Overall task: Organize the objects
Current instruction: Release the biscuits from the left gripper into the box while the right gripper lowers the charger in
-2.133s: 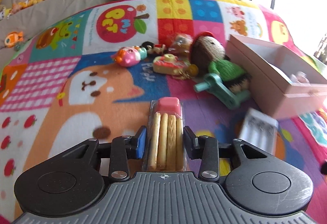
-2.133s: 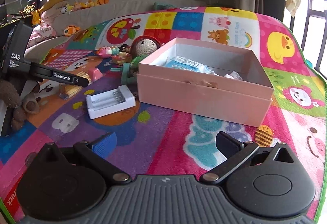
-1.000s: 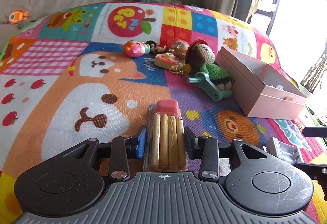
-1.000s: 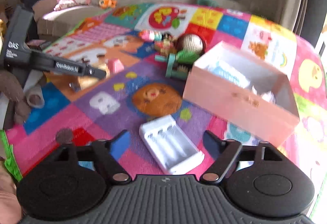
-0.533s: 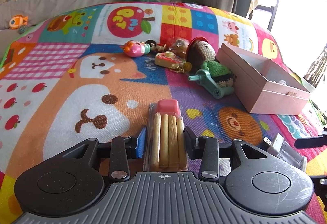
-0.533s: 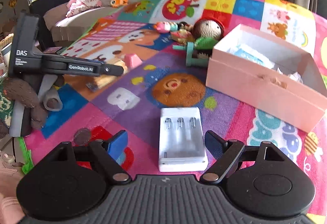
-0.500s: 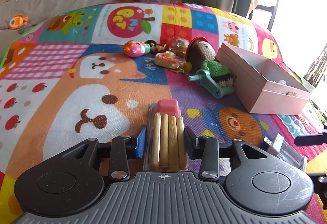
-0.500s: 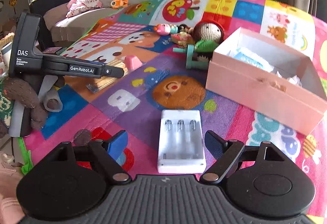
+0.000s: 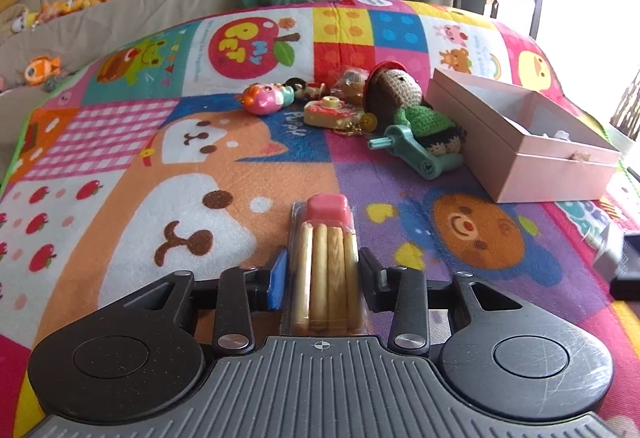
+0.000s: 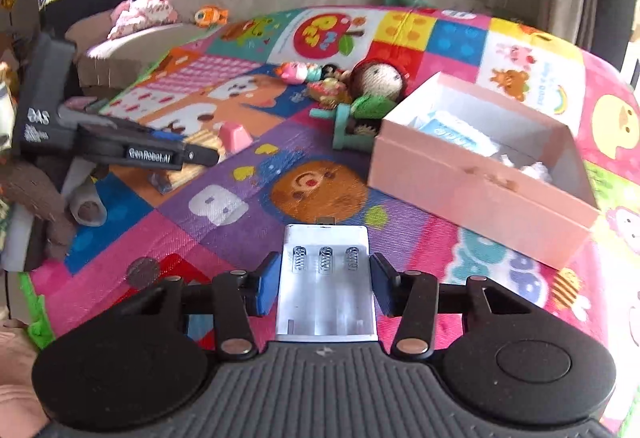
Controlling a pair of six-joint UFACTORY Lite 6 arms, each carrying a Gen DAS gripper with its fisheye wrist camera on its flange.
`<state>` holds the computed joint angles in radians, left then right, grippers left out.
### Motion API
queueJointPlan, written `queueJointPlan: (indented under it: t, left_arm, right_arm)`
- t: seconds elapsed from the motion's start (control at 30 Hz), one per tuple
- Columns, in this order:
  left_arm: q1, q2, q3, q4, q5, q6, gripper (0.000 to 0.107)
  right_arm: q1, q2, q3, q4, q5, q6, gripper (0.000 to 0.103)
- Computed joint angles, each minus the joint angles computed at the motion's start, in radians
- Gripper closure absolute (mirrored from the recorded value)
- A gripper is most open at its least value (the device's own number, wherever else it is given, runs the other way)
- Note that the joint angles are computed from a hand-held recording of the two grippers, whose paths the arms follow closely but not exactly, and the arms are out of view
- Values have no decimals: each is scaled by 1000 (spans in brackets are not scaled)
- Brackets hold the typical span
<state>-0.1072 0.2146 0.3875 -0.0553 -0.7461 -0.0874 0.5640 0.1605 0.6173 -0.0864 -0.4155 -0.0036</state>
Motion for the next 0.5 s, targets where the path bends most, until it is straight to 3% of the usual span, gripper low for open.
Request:
queueJointPlan:
  t: [0.13, 0.27, 0.37, 0.5]
  left_arm:
    - [-31, -151, 14, 202, 135, -179, 71]
    - [-206, -180, 211, 105, 275, -110, 71]
    - [-304, -9, 523, 30, 407, -125, 71]
    - [-375, 342, 942, -117, 419, -97, 71]
  right_arm:
    - [-121, -197, -152, -138, -49, 115, 56]
    - [-256, -277, -228, -275, -129, 244, 56]
    - [-330, -277, -258, -340, -206, 315, 56]
    - [-392, -270, -290, -374, -277, 342, 56]
